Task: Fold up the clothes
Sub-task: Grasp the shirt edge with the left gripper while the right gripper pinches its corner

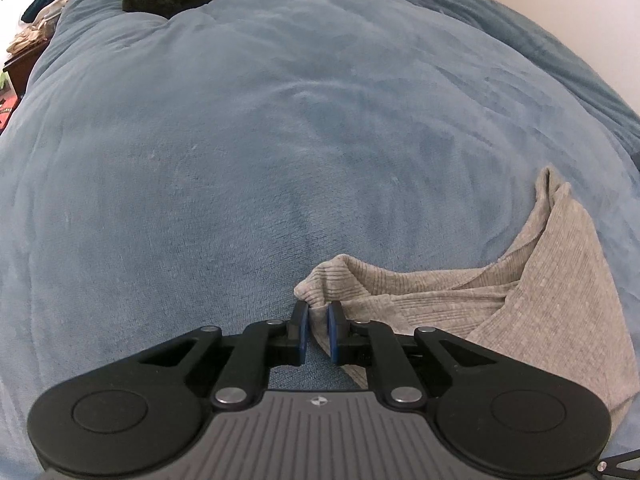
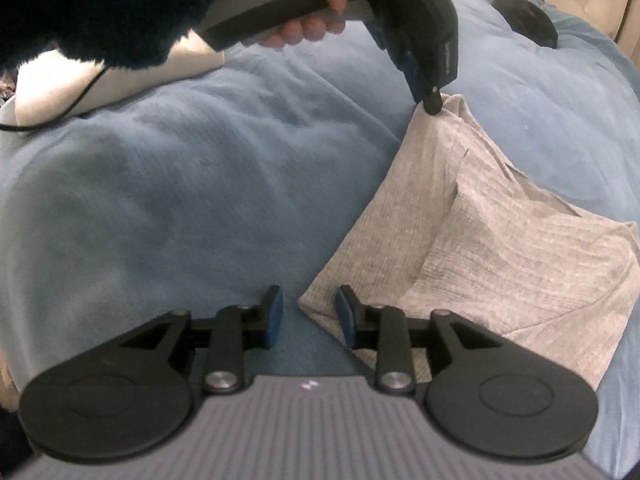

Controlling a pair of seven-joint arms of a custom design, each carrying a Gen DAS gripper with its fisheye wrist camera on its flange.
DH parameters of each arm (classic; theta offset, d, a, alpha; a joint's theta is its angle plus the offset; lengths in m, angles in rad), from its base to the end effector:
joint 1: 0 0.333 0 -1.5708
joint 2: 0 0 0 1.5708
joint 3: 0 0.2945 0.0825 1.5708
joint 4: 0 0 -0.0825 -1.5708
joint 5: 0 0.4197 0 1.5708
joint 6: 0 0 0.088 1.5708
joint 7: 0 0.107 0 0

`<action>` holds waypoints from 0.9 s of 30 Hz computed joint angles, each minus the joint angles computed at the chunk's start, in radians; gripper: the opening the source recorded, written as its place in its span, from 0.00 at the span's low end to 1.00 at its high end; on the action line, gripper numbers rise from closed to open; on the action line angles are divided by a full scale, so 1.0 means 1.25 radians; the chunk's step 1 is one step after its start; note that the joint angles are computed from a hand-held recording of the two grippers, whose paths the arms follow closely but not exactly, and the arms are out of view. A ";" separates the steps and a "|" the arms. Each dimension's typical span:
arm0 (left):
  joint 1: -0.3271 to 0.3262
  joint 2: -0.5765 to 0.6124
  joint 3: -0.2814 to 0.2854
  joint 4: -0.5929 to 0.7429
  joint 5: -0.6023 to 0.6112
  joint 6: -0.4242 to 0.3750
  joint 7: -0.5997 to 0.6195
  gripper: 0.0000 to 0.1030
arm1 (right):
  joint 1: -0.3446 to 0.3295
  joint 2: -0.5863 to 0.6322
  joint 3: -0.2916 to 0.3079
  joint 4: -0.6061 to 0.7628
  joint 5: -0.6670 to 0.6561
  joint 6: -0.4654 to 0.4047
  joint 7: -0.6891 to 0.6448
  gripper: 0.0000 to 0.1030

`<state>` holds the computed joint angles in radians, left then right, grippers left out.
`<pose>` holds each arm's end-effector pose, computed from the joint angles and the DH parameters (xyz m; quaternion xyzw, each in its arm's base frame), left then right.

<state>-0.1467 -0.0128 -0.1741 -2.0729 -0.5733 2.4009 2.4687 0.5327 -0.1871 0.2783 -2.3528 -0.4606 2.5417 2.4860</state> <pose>0.5749 -0.1954 0.4336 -0.3361 0.9006 -0.2730 0.0371 0.3681 0.3966 0.3984 -0.7596 0.5984 -0.1720 0.1879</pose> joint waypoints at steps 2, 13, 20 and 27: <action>0.000 0.003 0.000 0.005 0.008 -0.008 -0.004 0.10 | -0.001 0.005 -0.002 0.001 0.004 0.002 0.004 0.33; -0.005 0.035 -0.016 0.070 0.142 -0.068 0.119 0.13 | -0.005 -0.022 0.022 -0.028 -0.067 0.001 0.125 0.37; -0.010 0.067 -0.022 0.124 0.202 -0.122 0.175 0.15 | 0.002 -0.019 0.022 -0.012 -0.068 -0.024 0.129 0.37; 0.014 0.119 -0.019 0.204 0.183 -0.198 0.159 0.24 | 0.001 -0.006 0.023 -0.007 -0.115 -0.030 0.161 0.15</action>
<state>-0.1296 0.1354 -0.1981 -1.8173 -0.3450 2.1534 2.6669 0.5340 -0.1949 0.3066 -2.3610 -0.6048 2.5044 2.6872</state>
